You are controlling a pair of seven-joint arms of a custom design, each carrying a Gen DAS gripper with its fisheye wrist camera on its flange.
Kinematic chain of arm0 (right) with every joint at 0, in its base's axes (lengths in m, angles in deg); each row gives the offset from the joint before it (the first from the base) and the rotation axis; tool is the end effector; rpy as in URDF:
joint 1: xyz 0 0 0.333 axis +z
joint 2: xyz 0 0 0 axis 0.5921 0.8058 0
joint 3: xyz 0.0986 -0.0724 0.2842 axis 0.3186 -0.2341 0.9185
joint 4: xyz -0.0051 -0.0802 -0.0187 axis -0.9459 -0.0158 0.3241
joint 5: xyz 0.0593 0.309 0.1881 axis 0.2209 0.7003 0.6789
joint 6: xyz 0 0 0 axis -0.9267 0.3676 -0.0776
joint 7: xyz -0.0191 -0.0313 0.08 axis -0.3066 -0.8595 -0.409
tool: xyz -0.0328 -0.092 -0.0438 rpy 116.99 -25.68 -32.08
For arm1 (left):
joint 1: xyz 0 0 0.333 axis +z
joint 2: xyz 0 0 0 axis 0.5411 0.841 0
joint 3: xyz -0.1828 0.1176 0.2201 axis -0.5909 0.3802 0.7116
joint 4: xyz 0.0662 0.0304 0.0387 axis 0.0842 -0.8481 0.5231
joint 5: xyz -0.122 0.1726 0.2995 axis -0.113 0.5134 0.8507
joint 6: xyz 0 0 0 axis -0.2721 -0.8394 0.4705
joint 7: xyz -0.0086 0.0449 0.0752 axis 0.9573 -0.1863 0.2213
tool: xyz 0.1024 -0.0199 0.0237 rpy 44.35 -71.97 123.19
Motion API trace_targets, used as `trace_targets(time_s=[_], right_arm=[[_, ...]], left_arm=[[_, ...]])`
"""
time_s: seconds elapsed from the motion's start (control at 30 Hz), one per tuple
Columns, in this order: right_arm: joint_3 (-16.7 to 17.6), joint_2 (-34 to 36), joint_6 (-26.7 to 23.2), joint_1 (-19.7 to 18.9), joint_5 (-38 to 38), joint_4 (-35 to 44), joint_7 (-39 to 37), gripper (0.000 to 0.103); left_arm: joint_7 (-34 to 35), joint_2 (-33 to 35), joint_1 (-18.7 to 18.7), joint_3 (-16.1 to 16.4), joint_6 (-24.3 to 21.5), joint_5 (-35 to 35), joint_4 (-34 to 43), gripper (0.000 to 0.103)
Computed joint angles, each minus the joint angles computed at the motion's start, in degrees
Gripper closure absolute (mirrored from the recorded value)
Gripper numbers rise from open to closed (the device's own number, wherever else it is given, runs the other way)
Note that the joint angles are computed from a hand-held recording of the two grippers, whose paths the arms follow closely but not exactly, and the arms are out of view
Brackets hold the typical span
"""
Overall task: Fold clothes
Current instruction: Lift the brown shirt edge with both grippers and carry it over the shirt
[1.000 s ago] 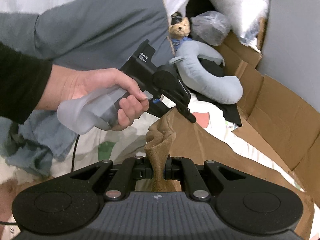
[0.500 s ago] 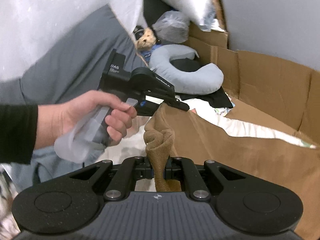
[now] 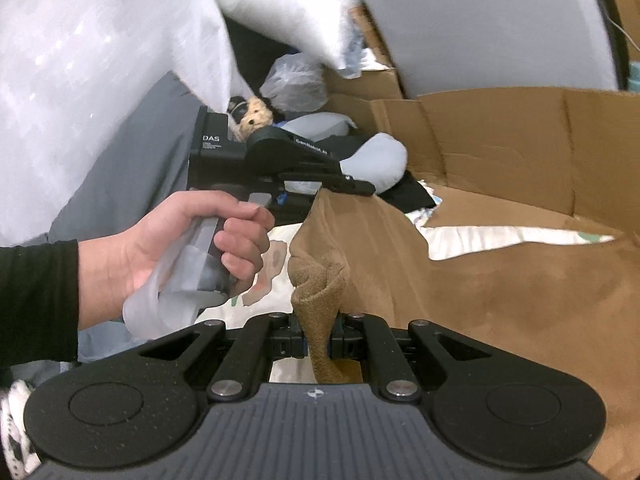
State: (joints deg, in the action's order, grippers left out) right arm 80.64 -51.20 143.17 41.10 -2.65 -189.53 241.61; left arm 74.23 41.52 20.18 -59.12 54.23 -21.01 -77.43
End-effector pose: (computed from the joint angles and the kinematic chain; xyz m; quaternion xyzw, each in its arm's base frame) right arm 0.3505 0.2846 0.6207 -0.4718 0.7126 -0.2108 0.4745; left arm 0.5210 -0.2257 0.6093 0.6462 -0.6316 0.4224 0.0713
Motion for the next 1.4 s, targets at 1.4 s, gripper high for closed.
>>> trace_targets(time_s=[1.4], right_arm=[[-3.6, -35.6, -4.7, 1.6, 23.9, -38.0, 6.7, 0.098]], left_arm=[[-28.8, 24.4, -19.2, -5.7, -3.1, 45.6, 21.4, 0.094]])
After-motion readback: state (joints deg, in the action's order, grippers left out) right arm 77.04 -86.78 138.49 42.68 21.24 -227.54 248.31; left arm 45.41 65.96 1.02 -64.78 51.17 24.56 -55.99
